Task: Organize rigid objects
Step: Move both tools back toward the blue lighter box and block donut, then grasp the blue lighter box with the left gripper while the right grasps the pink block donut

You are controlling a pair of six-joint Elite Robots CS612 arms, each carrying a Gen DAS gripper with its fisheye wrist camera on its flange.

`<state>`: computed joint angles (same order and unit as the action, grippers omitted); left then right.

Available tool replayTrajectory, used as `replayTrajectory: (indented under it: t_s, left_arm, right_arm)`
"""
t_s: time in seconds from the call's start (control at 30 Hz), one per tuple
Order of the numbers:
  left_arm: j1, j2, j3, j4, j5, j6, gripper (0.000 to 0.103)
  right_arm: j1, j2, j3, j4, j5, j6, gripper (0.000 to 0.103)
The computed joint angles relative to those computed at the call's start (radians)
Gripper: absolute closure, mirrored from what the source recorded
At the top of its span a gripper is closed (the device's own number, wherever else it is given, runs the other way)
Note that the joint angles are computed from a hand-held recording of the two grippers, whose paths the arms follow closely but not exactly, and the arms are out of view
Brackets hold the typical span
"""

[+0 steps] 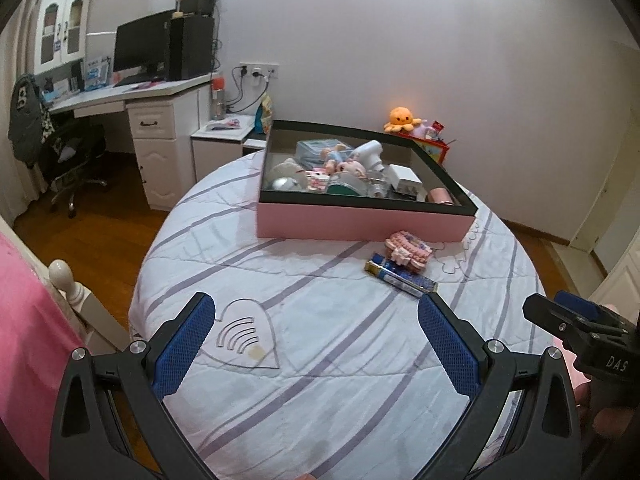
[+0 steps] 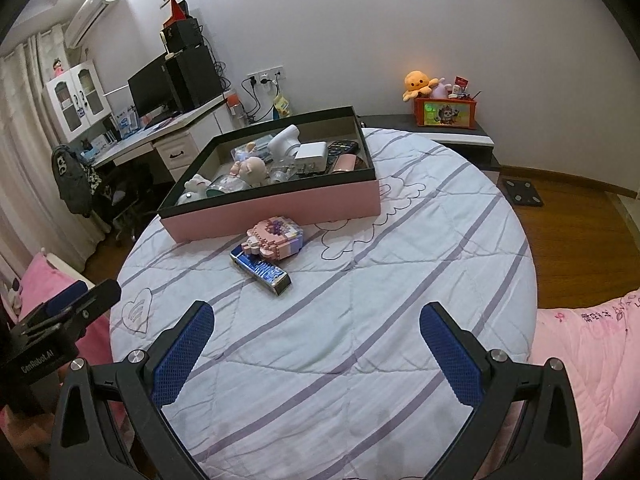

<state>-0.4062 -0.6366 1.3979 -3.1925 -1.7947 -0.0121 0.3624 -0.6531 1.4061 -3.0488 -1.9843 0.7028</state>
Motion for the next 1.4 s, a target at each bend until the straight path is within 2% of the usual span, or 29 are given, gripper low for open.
replayTrajectory:
  t_s: [0.3,0.5,0.67,0.83,0.93,1.0,1.03,1.23,1.4]
  left_arm:
    - [-0.036,0.03,-0.05,0.051,-0.036,0.069,0.0]
    - [-0.067,0.07,-0.115,0.139,-0.056,0.132,0.0]
    - [-0.088,0.109,-0.182,0.239,-0.019,0.195,0.0]
    - [-0.086,0.136,-0.249,0.347,-0.021,0.205,0.0]
    - [-0.089,0.149,-0.283,0.394,-0.006,0.238,0.002]
    - [-0.089,0.155,-0.292,0.398,-0.018,0.249,0.008]
    - [-0.088,0.155,-0.292,0.393,-0.024,0.258,0.017]
    - [-0.068,0.16,-0.302,0.389,-0.101,0.228,0.018]
    - [-0.047,0.146,-0.268,0.339,-0.088,0.203,0.018]
  right_arm:
    - [-0.017,-0.013,0.034,-0.019,-0.005,0.043,0.0]
    - [-0.036,-0.018,0.057,-0.012,0.006,0.082,0.0]
    - [-0.05,-0.016,0.061,0.003,0.017,0.099,0.0]
    - [-0.062,-0.011,0.053,0.021,0.027,0.108,0.0]
    - [-0.067,-0.005,0.041,0.04,0.037,0.11,0.0]
    - [-0.068,0.0,0.031,0.051,0.044,0.107,0.0]
    - [-0.069,0.002,0.025,0.057,0.047,0.104,0.0]
    - [-0.07,0.016,-0.01,0.089,0.057,0.082,0.0]
    - [-0.072,0.039,-0.061,0.122,0.07,0.051,0.0]
